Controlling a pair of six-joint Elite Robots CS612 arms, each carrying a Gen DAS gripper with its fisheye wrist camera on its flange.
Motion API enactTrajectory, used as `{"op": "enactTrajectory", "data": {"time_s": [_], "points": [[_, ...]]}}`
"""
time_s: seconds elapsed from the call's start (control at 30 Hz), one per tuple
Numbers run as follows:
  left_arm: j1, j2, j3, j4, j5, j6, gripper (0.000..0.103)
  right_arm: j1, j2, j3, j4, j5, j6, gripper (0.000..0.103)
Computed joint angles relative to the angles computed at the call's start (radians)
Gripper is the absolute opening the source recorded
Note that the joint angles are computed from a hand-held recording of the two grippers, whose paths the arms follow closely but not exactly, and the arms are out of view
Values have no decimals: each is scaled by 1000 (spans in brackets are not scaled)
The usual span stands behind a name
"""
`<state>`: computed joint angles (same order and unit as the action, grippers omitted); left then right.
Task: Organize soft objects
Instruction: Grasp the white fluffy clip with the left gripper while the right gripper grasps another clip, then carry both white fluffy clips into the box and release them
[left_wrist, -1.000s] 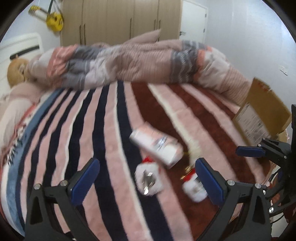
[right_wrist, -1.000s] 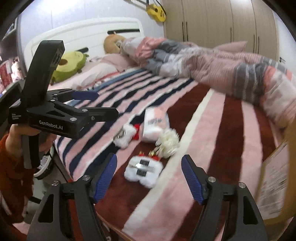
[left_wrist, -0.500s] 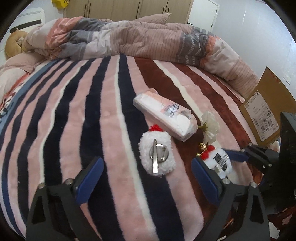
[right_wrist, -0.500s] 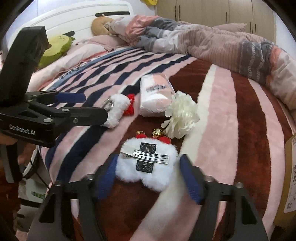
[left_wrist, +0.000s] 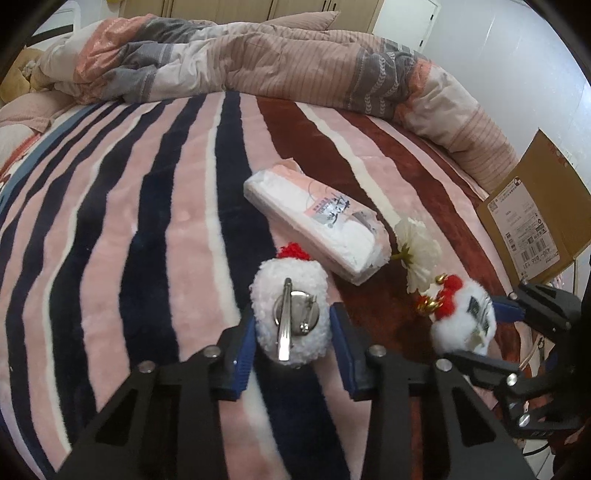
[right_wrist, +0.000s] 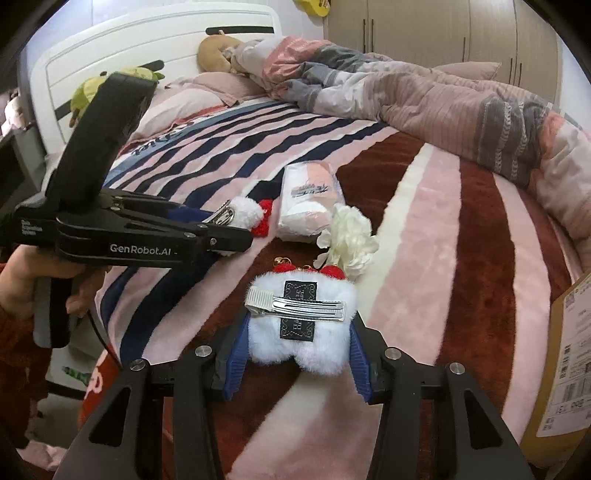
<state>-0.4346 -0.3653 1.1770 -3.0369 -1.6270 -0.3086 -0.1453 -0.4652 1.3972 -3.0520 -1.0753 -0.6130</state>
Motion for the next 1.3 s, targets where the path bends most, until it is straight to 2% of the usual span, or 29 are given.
{"op": "enactTrajectory", "data": {"time_s": [0.2,0.43,0.57,0.67,0.93,1.13,1.23,1.3], "points": [[1,-14,22,-39,2,-6,34,-12,-13,6,-21,28,14,43],[-9,-60,73,-103,19,17,34,-28,-44,38,-81,60,17,43],[-17,-89,95,-141,3,34,34,-43,-68,67,-144,79,27,43],[-30,-111,104,-161,7,64,34,-61,-90,90,-189,107,48,43],[-71,-155,91,-212,-49,150,34,-129,-151,134,-288,170,126,43],[-110,-150,17,-188,-102,215,34,-186,-176,152,-365,132,191,43],[-126,-128,-48,-140,-162,235,34,-210,-179,153,-372,102,208,43],[-142,-110,-96,-98,-156,254,34,-224,-177,146,-360,78,207,43]]}}
